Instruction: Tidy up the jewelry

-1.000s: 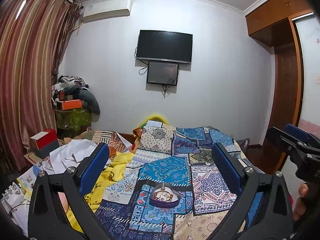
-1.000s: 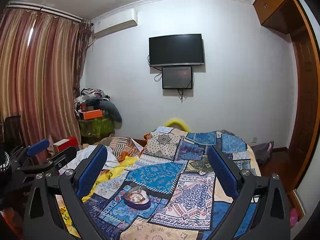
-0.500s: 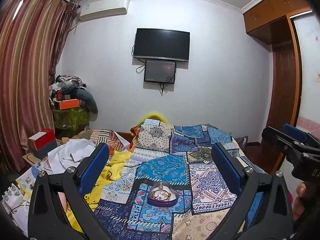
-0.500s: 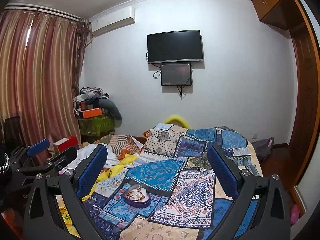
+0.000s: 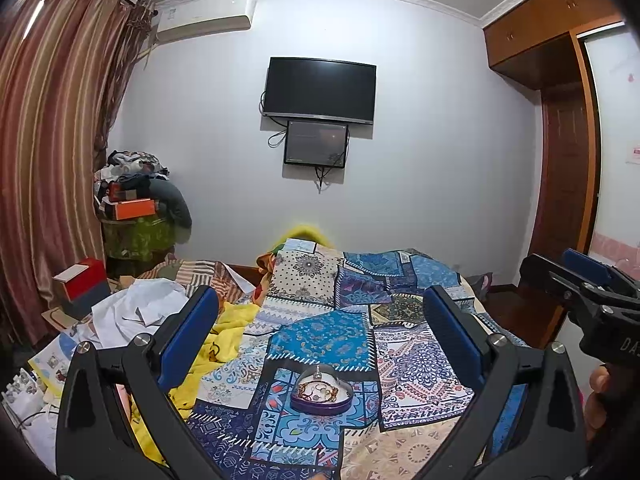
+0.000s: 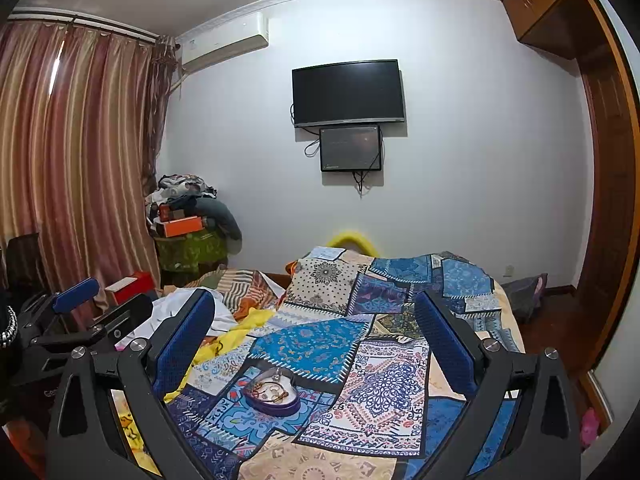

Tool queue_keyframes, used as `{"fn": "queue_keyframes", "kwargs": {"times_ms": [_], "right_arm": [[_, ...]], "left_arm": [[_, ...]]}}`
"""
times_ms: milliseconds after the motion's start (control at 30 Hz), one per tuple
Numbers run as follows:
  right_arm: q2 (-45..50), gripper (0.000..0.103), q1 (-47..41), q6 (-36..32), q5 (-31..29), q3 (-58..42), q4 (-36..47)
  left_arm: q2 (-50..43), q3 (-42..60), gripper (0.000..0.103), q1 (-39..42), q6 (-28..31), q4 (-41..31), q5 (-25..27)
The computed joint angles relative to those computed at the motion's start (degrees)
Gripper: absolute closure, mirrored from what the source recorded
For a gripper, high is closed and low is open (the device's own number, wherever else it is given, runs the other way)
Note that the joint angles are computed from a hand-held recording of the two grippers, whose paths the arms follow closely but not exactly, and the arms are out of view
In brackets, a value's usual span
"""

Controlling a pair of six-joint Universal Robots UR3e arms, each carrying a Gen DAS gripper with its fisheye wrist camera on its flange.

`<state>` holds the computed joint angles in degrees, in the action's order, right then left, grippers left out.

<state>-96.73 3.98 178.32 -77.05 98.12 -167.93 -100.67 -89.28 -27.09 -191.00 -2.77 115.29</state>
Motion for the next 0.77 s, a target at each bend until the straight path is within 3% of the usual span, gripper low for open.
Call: {"fn": "queue_keyframes", "kwargs": {"times_ms": [767], "right_arm": [[-0.31, 0.004, -0.09, -0.5, -0.11, 0.11, 0.84]], "left_arm": [[0.42, -1.3, 0.001, 1.4, -0.47, 0.45, -2.2]]}}
